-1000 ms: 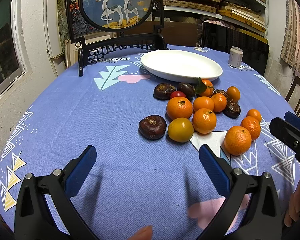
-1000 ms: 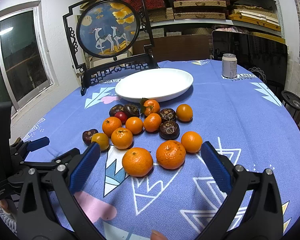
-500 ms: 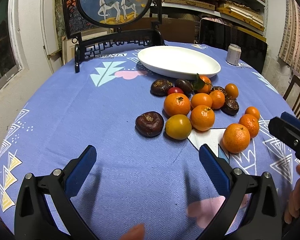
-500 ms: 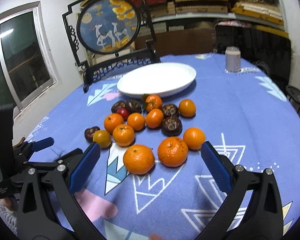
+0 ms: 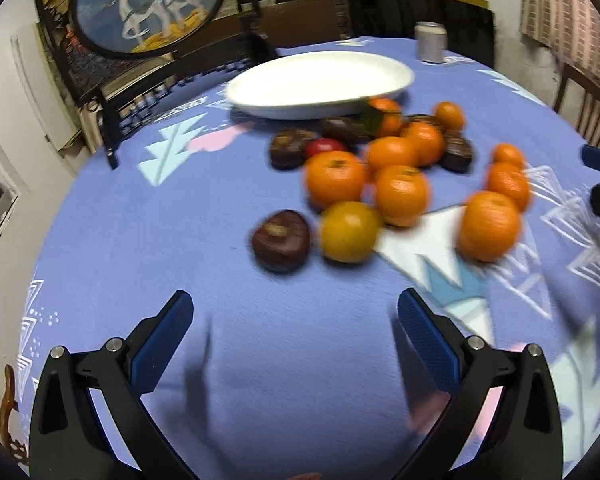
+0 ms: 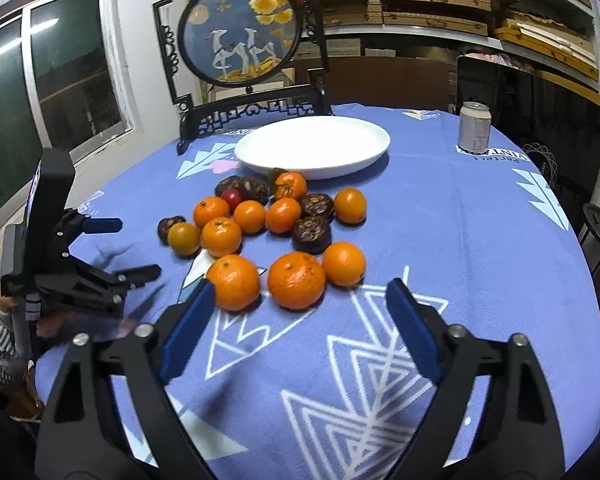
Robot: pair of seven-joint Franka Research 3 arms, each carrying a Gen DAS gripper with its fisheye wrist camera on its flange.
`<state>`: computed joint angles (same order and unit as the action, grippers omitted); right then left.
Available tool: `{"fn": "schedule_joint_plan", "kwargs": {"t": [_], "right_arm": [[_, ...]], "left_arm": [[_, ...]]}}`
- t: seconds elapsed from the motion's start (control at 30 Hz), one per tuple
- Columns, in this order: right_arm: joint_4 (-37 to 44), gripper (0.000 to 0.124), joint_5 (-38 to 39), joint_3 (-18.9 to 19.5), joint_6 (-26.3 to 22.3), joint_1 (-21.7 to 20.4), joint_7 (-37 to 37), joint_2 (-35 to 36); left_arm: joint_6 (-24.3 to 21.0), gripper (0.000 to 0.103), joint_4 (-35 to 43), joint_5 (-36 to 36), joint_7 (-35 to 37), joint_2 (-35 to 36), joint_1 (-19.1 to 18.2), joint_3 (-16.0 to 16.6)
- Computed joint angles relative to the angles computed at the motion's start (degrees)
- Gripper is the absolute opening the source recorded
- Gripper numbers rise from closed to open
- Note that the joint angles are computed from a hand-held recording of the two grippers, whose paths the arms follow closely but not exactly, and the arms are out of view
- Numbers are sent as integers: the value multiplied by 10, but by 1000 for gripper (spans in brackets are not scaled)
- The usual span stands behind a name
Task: Organize fruits
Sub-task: 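Grasp a dark brown fruit with the left gripper while the right gripper reaches for a small orange, then carry both fruits over the white plate and open both grippers to drop them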
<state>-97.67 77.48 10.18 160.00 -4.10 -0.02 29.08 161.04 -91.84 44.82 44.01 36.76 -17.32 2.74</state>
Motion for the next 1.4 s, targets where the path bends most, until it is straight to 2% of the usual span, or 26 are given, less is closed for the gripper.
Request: {"fn": "schedule_joint_plan", "kwargs": {"t": [0.1, 0.13, 0.2, 0.23, 0.3, 0.4, 0.43, 0.47, 0.5, 0.53, 0.63, 0.73, 0.77, 0.83, 0.87, 0.93, 0.97, 1.0, 1.03, 1.07, 1.1, 1.13, 1.2, 1.3, 1.37, 1.4], "right_arm": [[31, 80, -59, -17, -19, 9, 79, 22], [44, 80, -82, -22, -22, 12, 110, 32], [60, 80, -107, -18, -25, 6, 144, 45], [67, 80, -112, -13, -31, 0, 157, 50], [75, 81, -120, -6, -45, -13, 179, 58], [81, 81, -134, -1, -57, -22, 203, 65], [85, 81, -147, -4, -59, -19, 214, 68], [87, 81, -159, -5, -58, -17, 223, 70], [88, 81, -169, -5, -57, -16, 229, 72], [87, 81, -180, -5, -54, -13, 234, 72], [92, 80, -213, -7, -52, -8, 251, 77], [117, 70, -260, -15, -54, 2, 279, 95], [131, 65, -281, -21, -58, 7, 294, 104], [155, 64, -301, -15, -72, -1, 305, 119], [163, 63, -310, -14, -74, -2, 311, 124], [176, 61, -326, -11, -77, -5, 312, 131], [180, 59, -330, -7, -82, -10, 311, 134], [187, 58, -333, -4, -92, -14, 311, 138], [198, 55, -335, -2, -108, -20, 317, 143], [206, 43, -336, -2, -118, -22, 325, 147], [215, 38, -333, 1, -131, -28, 331, 152], [222, 36, -325, 6, -138, -35, 335, 156], [230, 36, -317, 7, -145, -40, 342, 161], [241, 36, -328, 0, -156, -34, 356, 169], [249, 37, -335, -1, -167, -32, 363, 174], [252, 37, -336, 0, -168, -31, 365, 176]], "left_arm": [[-1, 102, 16, -69, 55, 12, 51, -47], [-4, 102, 24, -84, 75, 17, 57, -54], [-14, 102, 46, -87, 85, 30, 45, -39], [-16, 102, 56, -92, 99, 38, 47, -40], [-13, 102, 65, -120, 154, 47, 71, -65], [-4, 102, 79, -112, 192, 61, 73, -57], [12, 102, 75, -140, 235, 63, 94, -76], [9, 102, 78, -164, 268, 69, 124, -112], [6, 102, 85, -221, 311, 78, 152, -144], [11, 102, 82, -237, 327, 78, 164, -156], [10, 102, 80, -237, 317, 72, 131, -118], [4, 102, 85, -241, 277, 70, 94, -78], [4, 102, 87, -237, 267, 70, 85, -69], [5, 101, 96, -225, 262, 75, 74, -59], [7, 99, 98, -225, 265, 76, 76, -63], [22, 84, 89, -232, 288, 75, 92, -83], [26, 81, 89, -233, 297, 76, 94, -87], [30, 76, 89, -229, 298, 75, 87, -81], [34, 71, 91, -226, 304, 77, 85, -81], [37, 67, 93, -228, 313, 79, 88, -86], [40, 57, 95, -236, 334, 83, 100, -104], [44, 52, 95, -242, 345, 84, 105, -111], [47, 48, 95, -258, 371, 87, 118, -131], [52, 48, 91, -286, 404, 89, 138, -154], [55, 48, 90, -300, 413, 88, 143, -155], [53, 48, 93, -315, 420, 92, 156, -168]]}}
